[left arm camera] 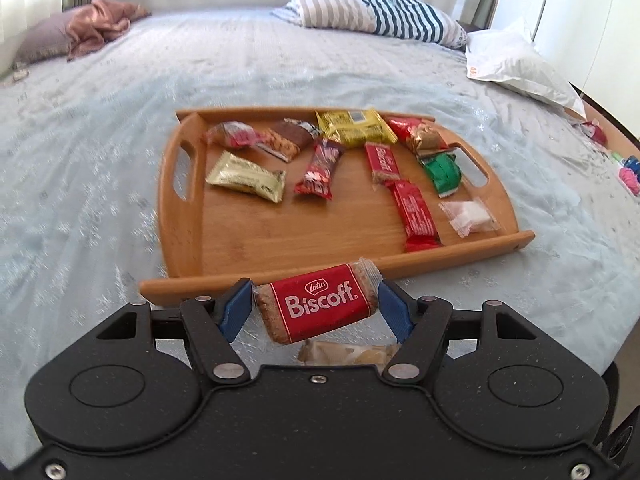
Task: Organize snacks
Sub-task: 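Grasp the Biscoff pack with the left tool while the right tool grasps the cream wafer packet, then carry the Biscoff pack and cream wafer packet over the tray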
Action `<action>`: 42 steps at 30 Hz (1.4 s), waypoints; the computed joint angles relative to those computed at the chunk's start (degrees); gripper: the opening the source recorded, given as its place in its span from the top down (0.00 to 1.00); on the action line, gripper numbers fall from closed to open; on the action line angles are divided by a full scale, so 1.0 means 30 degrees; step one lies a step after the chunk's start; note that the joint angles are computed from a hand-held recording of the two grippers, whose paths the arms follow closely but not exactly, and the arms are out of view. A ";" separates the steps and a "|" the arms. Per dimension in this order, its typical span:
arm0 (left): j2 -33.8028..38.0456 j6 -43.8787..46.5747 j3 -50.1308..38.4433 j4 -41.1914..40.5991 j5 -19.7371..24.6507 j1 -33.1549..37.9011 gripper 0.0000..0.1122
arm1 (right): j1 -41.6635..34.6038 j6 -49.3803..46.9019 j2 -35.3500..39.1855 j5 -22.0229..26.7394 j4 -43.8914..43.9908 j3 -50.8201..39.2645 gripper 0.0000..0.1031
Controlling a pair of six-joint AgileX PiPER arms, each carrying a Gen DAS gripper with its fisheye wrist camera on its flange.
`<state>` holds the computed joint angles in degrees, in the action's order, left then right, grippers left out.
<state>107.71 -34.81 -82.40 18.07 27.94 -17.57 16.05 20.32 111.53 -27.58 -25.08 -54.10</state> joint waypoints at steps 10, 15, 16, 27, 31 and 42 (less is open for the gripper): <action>-0.0452 -0.2601 0.1117 0.3156 -0.1099 0.0131 0.41 | -0.0765 0.0509 -0.0507 -0.0389 -0.1229 0.0448 0.69; -0.0437 -0.3928 0.1304 0.4743 -0.1269 0.0287 0.41 | -0.1707 0.0993 -0.1212 -0.0803 -0.2508 0.0981 0.70; -0.0444 -0.4136 0.1357 0.5056 -0.1308 0.0306 0.41 | -0.1937 0.0920 -0.1431 -0.0903 -0.2834 0.1145 0.70; 0.0074 -0.4083 0.1049 0.5567 -0.1554 0.0742 0.41 | -0.5271 0.7606 -0.1134 -0.0907 -1.3454 -0.2680 0.71; 0.0578 -0.3640 0.0487 0.5142 -0.1596 0.0895 0.41 | -0.5624 0.7960 -0.0114 -0.1578 -1.4906 -0.4563 0.71; 0.2588 -0.1262 -0.2016 0.2854 -0.0801 0.1436 0.41 | -0.5385 1.0962 0.3345 -0.2634 -1.9708 -1.0510 0.70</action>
